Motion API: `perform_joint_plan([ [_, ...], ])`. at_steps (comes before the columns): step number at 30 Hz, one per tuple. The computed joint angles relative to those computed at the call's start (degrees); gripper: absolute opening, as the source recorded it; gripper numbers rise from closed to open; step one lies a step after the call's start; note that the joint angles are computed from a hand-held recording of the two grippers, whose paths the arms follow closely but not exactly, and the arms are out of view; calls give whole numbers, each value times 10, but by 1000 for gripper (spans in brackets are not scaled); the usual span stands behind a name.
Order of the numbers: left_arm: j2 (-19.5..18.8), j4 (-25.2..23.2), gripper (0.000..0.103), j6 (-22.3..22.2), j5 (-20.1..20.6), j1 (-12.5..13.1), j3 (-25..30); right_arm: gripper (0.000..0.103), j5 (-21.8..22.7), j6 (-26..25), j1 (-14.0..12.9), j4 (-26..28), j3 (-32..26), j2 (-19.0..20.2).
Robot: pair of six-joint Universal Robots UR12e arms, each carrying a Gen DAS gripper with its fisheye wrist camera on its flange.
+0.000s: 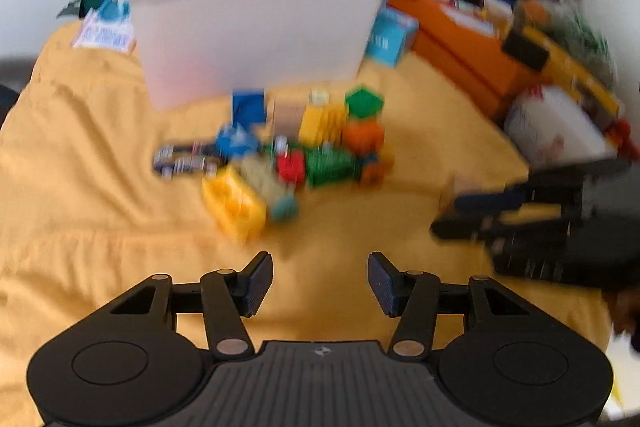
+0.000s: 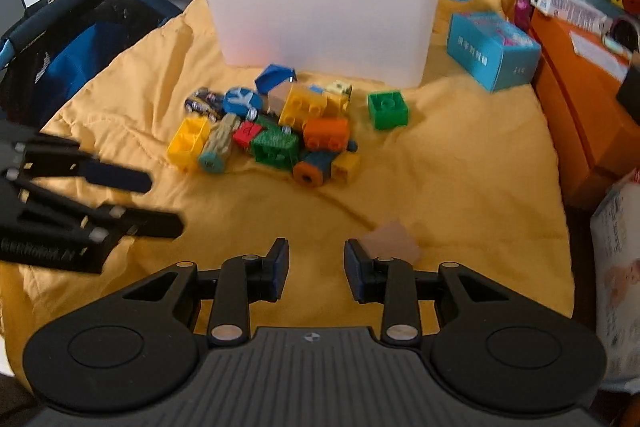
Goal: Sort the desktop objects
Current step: 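Grasp the beige cylinder toy with the left tool while the right grasps the teal figure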
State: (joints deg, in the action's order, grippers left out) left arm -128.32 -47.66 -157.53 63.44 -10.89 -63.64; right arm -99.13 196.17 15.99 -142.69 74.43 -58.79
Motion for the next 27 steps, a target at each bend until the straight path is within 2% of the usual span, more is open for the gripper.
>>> perform_joint_plan([
  [4, -32, -1, 56, -57, 8, -11, 46, 35, -12, 2, 0, -11, -9, 6],
  [8, -51, 8, 56, -91, 54, -20, 69, 35, -21, -8, 3, -19, -5, 5],
  [10, -57, 9, 54, -95, 77, -23, 73, 35, -17, -4, 3, -17, -3, 4],
  [12, -61, 20, 44, -94, 73, -22, 75, 35, -18, -5, 4, -21, -2, 5],
  [13, -66, 2, 33, -95, 67, -21, 87, 35, -20, -6, 5, -21, -3, 6],
  [15, -71, -24, 32, -91, 53, -17, 100, 35, -24, -5, 5, -13, -11, 11],
  [17, -60, -24, 31, -80, 52, -14, 88, 35, -23, 2, 3, -10, -17, 15],
  [22, -12, -7, 30, -33, 46, -1, 16, 35, -10, 30, -2, -29, -34, 30],
  [27, 21, -2, 30, 1, 54, 5, -40, 31, 19, 129, -11, -5, -60, 48],
])
